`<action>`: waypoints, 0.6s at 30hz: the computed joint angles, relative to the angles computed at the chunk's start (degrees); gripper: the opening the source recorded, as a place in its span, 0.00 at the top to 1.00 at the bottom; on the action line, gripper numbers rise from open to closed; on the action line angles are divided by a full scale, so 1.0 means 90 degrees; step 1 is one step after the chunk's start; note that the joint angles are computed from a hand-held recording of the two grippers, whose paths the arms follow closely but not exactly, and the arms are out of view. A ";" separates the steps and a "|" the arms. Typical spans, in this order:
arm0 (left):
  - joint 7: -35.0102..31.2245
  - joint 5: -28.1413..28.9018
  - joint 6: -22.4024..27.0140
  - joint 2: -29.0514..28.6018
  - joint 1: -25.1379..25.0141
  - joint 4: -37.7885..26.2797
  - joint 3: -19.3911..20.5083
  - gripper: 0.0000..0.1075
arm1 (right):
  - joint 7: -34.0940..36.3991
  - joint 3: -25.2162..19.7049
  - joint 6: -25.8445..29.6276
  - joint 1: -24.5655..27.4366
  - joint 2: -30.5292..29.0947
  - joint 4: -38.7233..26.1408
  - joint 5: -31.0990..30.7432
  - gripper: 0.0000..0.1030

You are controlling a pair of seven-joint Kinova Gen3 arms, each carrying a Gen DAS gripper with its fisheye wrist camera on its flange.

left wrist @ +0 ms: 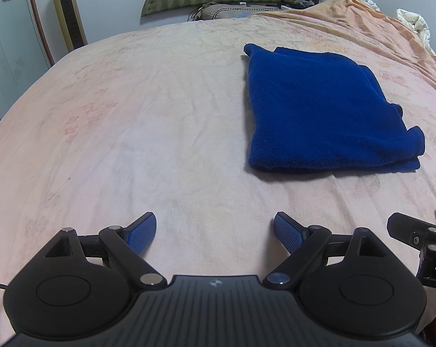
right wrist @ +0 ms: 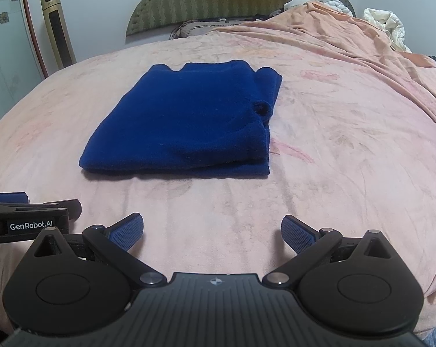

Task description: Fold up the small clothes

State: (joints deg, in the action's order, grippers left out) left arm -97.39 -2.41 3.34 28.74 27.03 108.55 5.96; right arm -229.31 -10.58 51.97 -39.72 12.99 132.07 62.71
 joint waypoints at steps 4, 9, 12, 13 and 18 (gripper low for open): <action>-0.0008 0.0006 0.0003 -0.0002 -0.0001 0.0001 0.0000 0.17 | 0.0004 0.0001 0.0002 0.0001 0.0005 -0.0005 0.0001 0.00; -0.0006 0.0013 0.0006 -0.0003 0.0013 -0.0002 -0.0011 0.17 | 0.0026 0.0005 -0.0004 0.0009 0.0002 -0.0010 0.0008 0.00; -0.0007 0.0012 0.0004 -0.0006 0.0022 -0.0003 -0.0022 0.17 | 0.0044 0.0012 -0.0031 0.0028 -0.0008 0.0002 0.0035 0.00; -0.0007 0.0012 0.0004 -0.0006 0.0022 -0.0003 -0.0022 0.17 | 0.0051 0.0014 -0.0034 0.0035 -0.0004 -0.0005 0.0038 0.00; -0.0010 0.0013 -0.0018 -0.0013 0.0028 0.0016 -0.0035 0.17 | 0.0037 0.0009 -0.0027 0.0030 -0.0003 -0.0003 0.0037 0.00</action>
